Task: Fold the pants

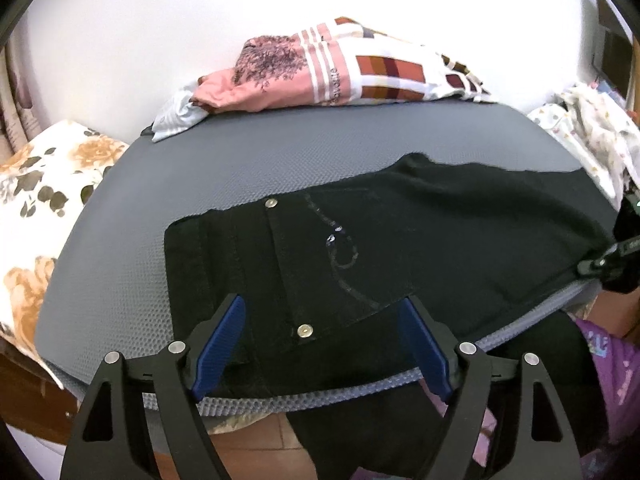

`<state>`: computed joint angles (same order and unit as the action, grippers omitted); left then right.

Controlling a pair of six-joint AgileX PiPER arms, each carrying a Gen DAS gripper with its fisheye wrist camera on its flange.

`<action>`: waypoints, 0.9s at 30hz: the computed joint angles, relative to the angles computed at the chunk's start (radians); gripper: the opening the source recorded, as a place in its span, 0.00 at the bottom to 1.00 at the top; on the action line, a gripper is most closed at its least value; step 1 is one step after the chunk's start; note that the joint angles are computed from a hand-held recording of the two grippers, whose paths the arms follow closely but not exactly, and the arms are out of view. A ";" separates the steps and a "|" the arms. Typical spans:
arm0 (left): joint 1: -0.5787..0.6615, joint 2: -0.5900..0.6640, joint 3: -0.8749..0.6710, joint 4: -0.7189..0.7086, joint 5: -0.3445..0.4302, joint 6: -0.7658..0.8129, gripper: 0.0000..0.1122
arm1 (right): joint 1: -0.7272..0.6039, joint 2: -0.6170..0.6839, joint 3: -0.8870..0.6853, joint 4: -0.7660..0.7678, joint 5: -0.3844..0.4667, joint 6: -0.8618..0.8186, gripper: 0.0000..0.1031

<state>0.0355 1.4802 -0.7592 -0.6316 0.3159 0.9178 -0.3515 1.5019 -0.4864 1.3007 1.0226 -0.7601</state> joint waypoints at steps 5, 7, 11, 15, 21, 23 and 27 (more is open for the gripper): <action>0.045 -0.042 0.009 0.014 0.015 -0.028 0.71 | 0.089 -0.139 -0.146 -0.244 0.087 0.161 0.16; 0.087 -0.055 0.000 -0.041 0.044 -0.011 0.71 | 0.200 -0.220 -0.270 -0.373 0.050 0.232 0.24; 0.170 -0.051 -0.028 -0.117 0.115 -0.032 0.71 | 0.348 -0.145 -0.514 -0.505 -0.071 0.259 0.53; 0.192 -0.067 -0.020 -0.090 0.127 -0.085 0.71 | 0.444 0.080 -0.758 -0.572 -0.141 0.237 0.53; 0.199 -0.014 -0.007 0.010 0.051 -0.178 0.71 | 0.569 0.437 -1.128 -0.737 -0.154 0.321 0.51; 0.229 0.021 -0.020 -0.035 0.062 -0.143 0.71 | 0.590 0.516 -1.217 -0.785 -0.158 0.351 0.53; 0.270 0.086 -0.048 -0.044 0.077 -0.146 0.71 | 0.613 0.704 -1.451 -0.807 -0.040 0.429 0.48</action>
<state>0.3051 1.5666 -0.8076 -0.6753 0.3927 0.7716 0.2619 2.2055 -1.9377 0.4936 0.9824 -0.3310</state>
